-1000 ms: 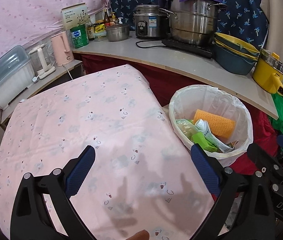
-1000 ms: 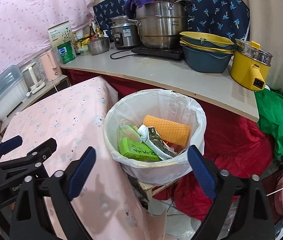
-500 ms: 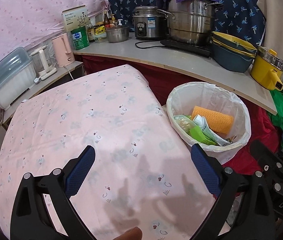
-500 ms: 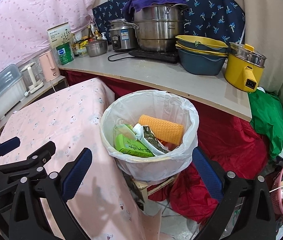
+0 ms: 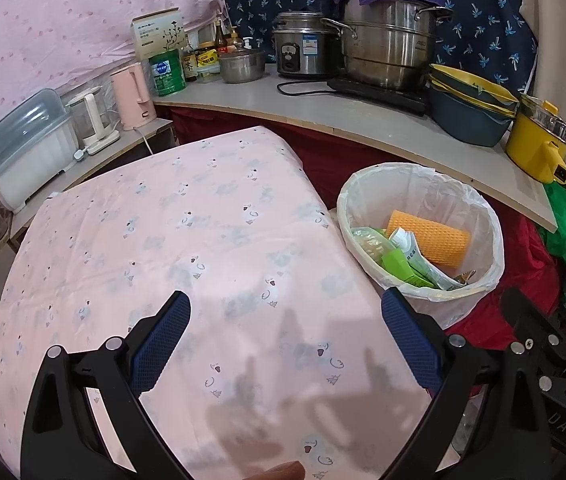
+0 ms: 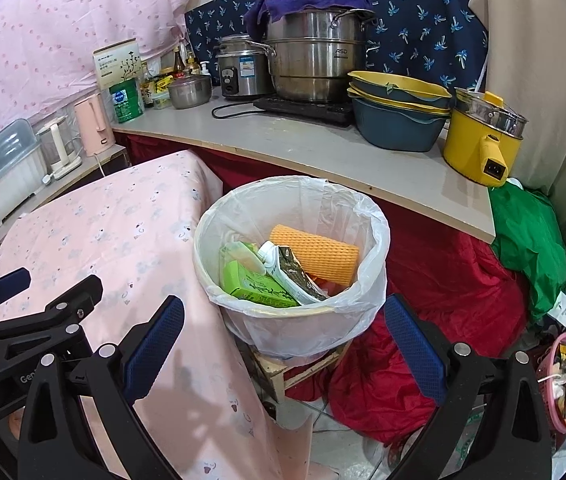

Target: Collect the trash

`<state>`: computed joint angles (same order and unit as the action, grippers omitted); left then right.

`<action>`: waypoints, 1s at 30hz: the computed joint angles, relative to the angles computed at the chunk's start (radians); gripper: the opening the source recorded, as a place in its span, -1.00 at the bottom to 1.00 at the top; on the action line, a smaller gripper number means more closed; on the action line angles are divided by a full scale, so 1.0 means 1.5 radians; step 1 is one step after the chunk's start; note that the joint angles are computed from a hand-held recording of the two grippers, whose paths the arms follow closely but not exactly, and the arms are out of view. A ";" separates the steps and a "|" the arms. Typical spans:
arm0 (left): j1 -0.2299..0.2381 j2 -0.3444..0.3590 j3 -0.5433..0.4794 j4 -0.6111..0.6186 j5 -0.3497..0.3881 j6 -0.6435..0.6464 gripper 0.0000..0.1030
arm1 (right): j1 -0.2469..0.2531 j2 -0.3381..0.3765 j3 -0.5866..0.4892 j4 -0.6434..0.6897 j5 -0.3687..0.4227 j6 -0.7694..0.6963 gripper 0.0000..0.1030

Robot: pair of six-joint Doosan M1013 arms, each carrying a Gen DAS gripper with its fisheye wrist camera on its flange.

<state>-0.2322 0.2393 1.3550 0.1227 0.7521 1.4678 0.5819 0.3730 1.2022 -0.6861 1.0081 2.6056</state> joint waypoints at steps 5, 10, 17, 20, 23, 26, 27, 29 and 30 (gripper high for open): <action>-0.002 0.000 0.000 0.011 0.003 -0.008 0.78 | 0.001 -0.001 0.003 0.000 0.000 0.002 0.88; -0.003 0.001 -0.002 0.016 0.007 -0.017 0.78 | 0.001 -0.001 0.004 0.003 0.000 0.001 0.88; -0.006 0.000 0.002 0.031 0.008 -0.029 0.78 | -0.001 -0.006 0.013 0.001 -0.001 0.006 0.88; -0.005 0.001 0.001 0.029 0.012 -0.026 0.78 | -0.002 -0.007 0.015 0.003 0.000 0.007 0.88; -0.005 0.000 0.002 0.031 0.013 -0.027 0.78 | -0.003 -0.007 0.016 0.004 -0.001 0.005 0.88; -0.005 0.000 0.003 0.032 0.013 -0.027 0.78 | -0.003 -0.007 0.016 0.004 -0.001 0.007 0.88; -0.005 0.000 0.003 0.034 0.013 -0.027 0.78 | -0.002 -0.007 0.016 0.004 0.000 0.007 0.88; -0.005 0.000 0.004 0.034 0.012 -0.024 0.78 | -0.003 -0.007 0.015 0.005 -0.001 0.006 0.88; -0.006 0.000 0.005 0.035 0.012 -0.023 0.78 | -0.002 -0.007 0.016 0.005 -0.001 0.006 0.88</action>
